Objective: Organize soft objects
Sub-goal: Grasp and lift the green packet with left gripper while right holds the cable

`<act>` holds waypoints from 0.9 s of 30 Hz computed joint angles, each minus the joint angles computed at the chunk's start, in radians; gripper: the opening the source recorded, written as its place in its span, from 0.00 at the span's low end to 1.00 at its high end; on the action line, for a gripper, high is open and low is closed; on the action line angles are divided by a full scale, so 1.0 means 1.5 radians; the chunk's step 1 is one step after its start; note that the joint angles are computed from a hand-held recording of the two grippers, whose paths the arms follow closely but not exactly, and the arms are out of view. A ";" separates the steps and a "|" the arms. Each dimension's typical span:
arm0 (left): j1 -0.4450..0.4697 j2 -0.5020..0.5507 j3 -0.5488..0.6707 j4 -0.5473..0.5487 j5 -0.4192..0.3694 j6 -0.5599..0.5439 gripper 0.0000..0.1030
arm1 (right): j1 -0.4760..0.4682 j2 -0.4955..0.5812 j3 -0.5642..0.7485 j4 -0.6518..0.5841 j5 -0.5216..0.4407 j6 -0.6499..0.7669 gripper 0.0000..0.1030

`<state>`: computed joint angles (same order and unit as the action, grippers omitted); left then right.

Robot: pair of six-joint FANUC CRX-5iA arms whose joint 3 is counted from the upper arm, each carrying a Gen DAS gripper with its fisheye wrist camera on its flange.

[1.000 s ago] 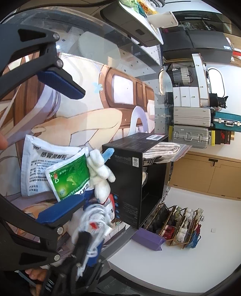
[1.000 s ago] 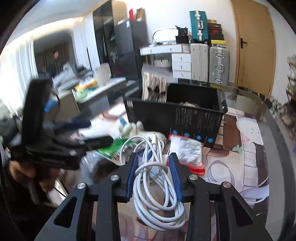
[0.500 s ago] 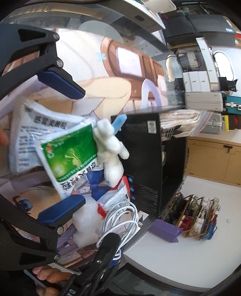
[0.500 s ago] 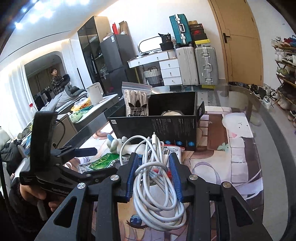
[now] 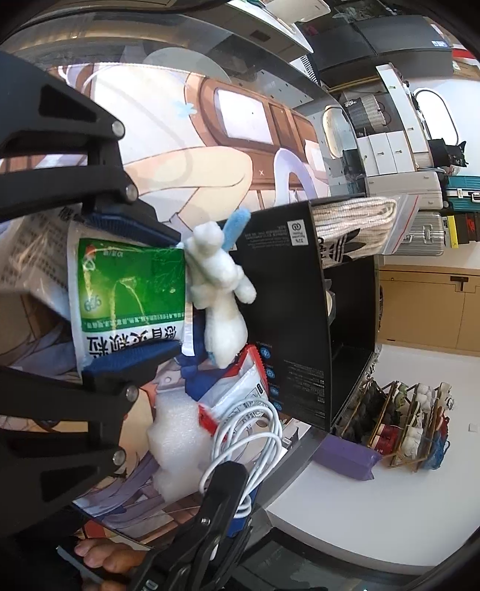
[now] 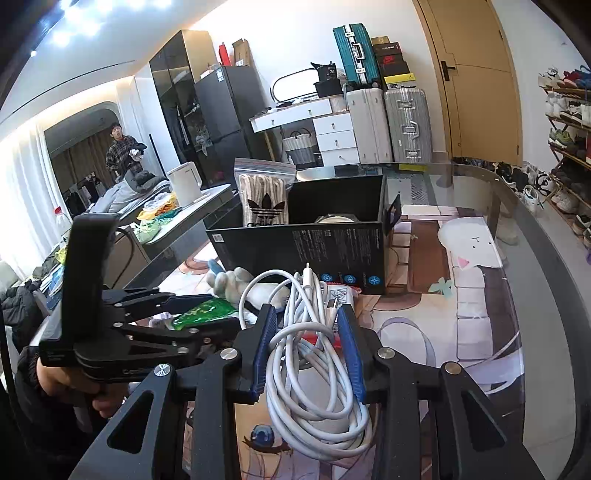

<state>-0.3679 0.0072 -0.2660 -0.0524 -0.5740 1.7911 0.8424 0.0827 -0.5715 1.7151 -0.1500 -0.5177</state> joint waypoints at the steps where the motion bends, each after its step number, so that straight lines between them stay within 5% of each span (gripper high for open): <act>1: 0.002 -0.005 -0.006 0.004 0.004 -0.002 0.49 | 0.004 0.001 0.000 -0.015 -0.006 0.011 0.34; 6: 0.010 -0.031 -0.030 0.023 0.022 -0.015 0.49 | 0.022 0.006 0.005 -0.080 -0.025 0.059 0.34; 12: 0.016 -0.066 -0.060 0.042 0.051 -0.025 0.49 | -0.003 -0.005 0.001 0.017 -0.008 -0.025 0.34; 27: 0.035 -0.105 -0.071 0.069 0.091 -0.039 0.48 | -0.001 -0.006 0.017 0.008 -0.023 -0.011 0.34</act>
<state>-0.3161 -0.1507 -0.3728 0.0503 -0.4370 1.7333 0.8403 0.0742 -0.5462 1.7270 -0.1840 -0.5339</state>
